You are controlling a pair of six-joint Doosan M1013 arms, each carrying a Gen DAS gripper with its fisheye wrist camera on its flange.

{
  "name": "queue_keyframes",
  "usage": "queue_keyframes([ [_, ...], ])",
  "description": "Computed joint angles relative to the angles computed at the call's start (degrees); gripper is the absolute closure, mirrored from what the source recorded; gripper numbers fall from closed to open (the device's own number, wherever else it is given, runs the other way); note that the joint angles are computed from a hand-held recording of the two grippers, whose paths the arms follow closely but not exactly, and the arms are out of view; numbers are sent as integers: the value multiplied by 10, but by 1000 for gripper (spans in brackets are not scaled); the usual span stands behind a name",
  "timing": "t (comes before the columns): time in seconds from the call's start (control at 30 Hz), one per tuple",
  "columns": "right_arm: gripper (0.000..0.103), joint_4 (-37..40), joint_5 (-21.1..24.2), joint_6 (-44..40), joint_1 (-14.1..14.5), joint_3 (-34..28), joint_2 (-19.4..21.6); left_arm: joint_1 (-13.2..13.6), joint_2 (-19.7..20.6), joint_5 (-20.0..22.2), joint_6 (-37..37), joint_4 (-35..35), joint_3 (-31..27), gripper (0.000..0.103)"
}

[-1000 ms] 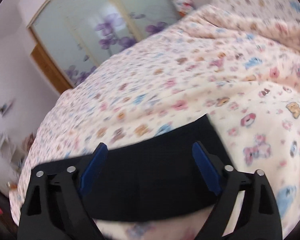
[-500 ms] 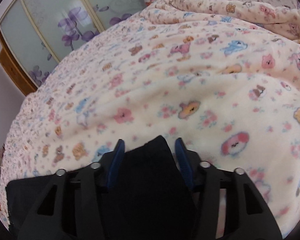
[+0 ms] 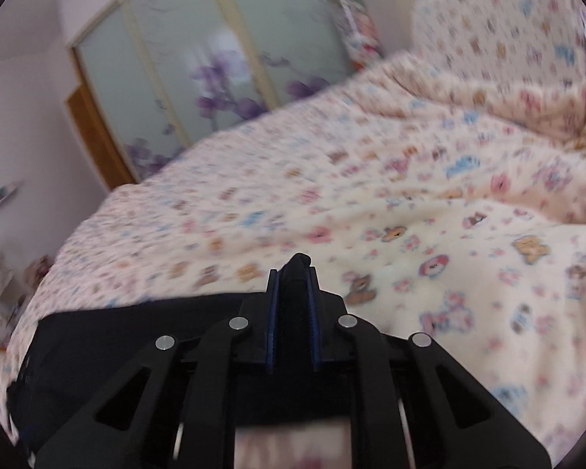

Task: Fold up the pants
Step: 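Lift the hems with the right tool and carry them over toward the waistband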

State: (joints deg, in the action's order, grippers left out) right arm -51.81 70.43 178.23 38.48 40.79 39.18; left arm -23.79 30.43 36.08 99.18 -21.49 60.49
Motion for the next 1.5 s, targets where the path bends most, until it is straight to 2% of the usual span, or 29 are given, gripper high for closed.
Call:
queue_keyframes([
  [0.13,94,-45,-14,27,46,46,-28,4,-5,-22,-11,-15,9,2],
  [0.2,94,-61,-16,58,67,71,-39,4,-12,-49,-17,-13,21,2],
  [0.3,94,-61,7,93,98,91,-42,3,-21,-85,-25,-3,36,2],
  [0.4,94,-25,35,110,114,91,-36,-1,-27,-112,-43,29,46,2],
  [0.57,93,81,128,29,114,3,14,-5,-26,-110,-66,63,42,2],
  [0.6,88,90,142,25,115,-12,20,-5,-25,-107,-67,62,41,2],
  [0.7,61,98,151,59,118,-19,19,1,-17,-79,-64,44,26,2],
  [0.73,58,93,144,88,122,-11,12,3,-13,-66,-59,31,20,2],
  [0.8,58,80,121,149,129,12,-2,7,-8,-45,-57,16,12,2],
  [0.87,58,56,55,251,135,54,-25,9,-6,-38,-60,11,9,2],
  [0.97,58,48,-27,368,131,81,-35,8,-12,-58,-62,16,19,2],
  [1.0,58,56,-36,380,130,75,-30,7,-14,-65,-65,23,23,2],
  [1.03,58,67,-39,382,127,64,-23,6,-16,-71,-71,33,27,2],
  [1.13,58,92,-7,358,118,9,10,-4,-20,-90,-164,150,32,2],
  [1.27,58,95,2,448,109,2,23,-7,-21,-94,-239,214,34,2],
  [1.37,58,52,13,540,112,23,20,-3,-22,-101,-226,182,36,2],
  [1.47,61,54,41,548,108,9,31,-3,-24,-113,-187,153,40,2],
  [1.5,74,56,47,555,108,6,34,-4,-25,-117,-163,135,42,2],
])
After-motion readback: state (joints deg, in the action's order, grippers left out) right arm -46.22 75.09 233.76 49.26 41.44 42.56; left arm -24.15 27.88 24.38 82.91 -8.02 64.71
